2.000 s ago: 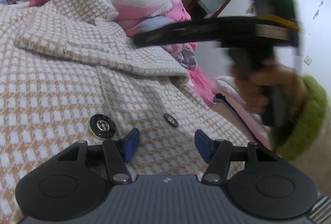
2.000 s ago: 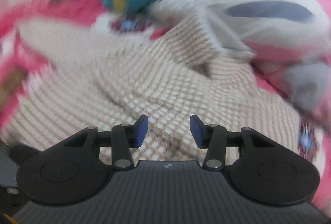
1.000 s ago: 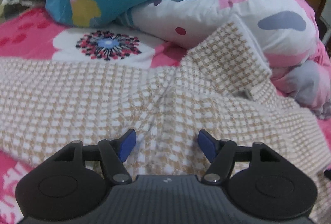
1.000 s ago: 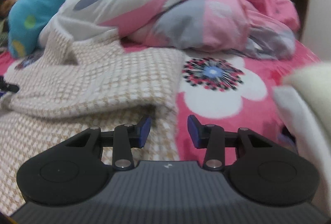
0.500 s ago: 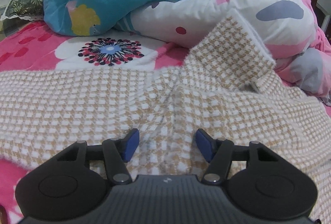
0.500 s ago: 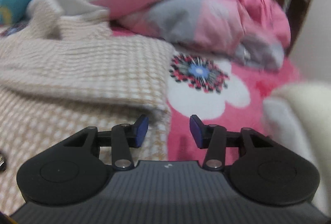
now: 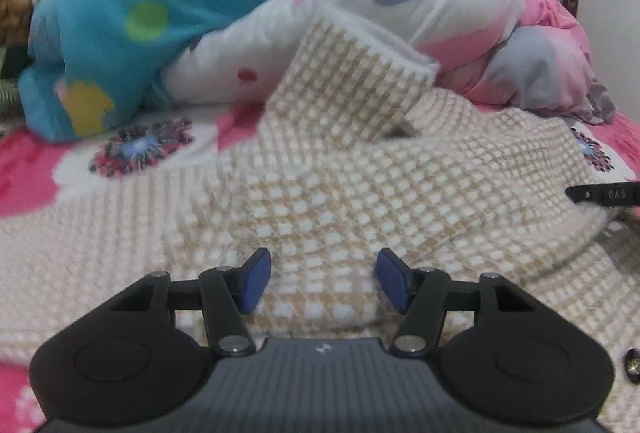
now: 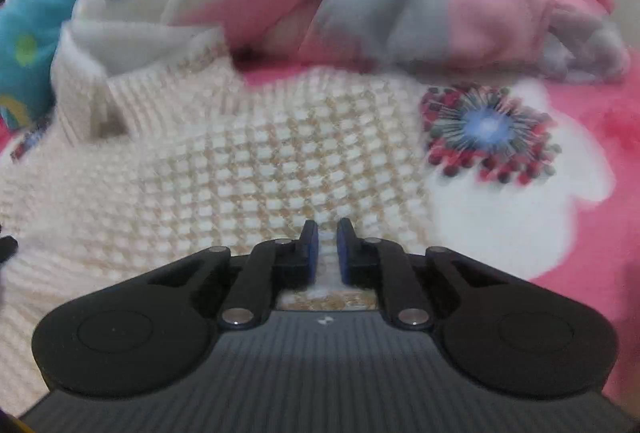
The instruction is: Fold clothes
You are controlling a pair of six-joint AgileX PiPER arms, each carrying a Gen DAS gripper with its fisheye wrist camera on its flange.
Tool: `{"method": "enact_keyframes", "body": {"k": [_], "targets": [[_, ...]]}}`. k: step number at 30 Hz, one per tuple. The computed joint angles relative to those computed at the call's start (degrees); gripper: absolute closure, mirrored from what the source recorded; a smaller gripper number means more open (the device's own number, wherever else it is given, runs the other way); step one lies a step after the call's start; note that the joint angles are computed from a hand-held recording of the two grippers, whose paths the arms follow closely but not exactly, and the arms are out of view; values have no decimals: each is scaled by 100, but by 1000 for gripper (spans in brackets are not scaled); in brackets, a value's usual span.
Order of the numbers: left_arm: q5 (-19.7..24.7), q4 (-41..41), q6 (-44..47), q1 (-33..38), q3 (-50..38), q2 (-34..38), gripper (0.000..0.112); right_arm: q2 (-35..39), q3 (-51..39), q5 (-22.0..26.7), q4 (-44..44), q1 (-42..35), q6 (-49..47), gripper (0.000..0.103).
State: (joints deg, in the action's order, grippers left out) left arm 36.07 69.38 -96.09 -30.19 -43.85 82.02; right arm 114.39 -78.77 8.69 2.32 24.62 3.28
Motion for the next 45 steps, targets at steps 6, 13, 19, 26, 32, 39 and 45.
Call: {"method": "enact_keyframes", "body": {"k": [6, 13, 19, 26, 32, 39, 45], "targets": [[-311, 284, -264, 156, 235, -179, 50, -464, -335, 262, -437, -71, 296, 93], [-612, 397, -444, 342, 326, -220, 50, 1446, -2457, 902, 57, -319, 473, 94], [-669, 436, -527, 369, 356, -243, 50, -244, -791, 516, 82, 67, 234, 91], [-850, 101, -351, 537, 304, -318, 50, -572, 90, 541, 3776, 998, -3772, 85], [-237, -1309, 557, 554, 137, -1182, 43, -582, 249, 427, 3703, 1120, -2827, 83], [1620, -1226, -921, 614, 861, -3275, 43, -281, -779, 676, 2750, 1876, -2395, 83], [2965, -1352, -2152, 1986, 1025, -3880, 41, 548, -1246, 774, 1722, 2131, -1057, 80]]}}
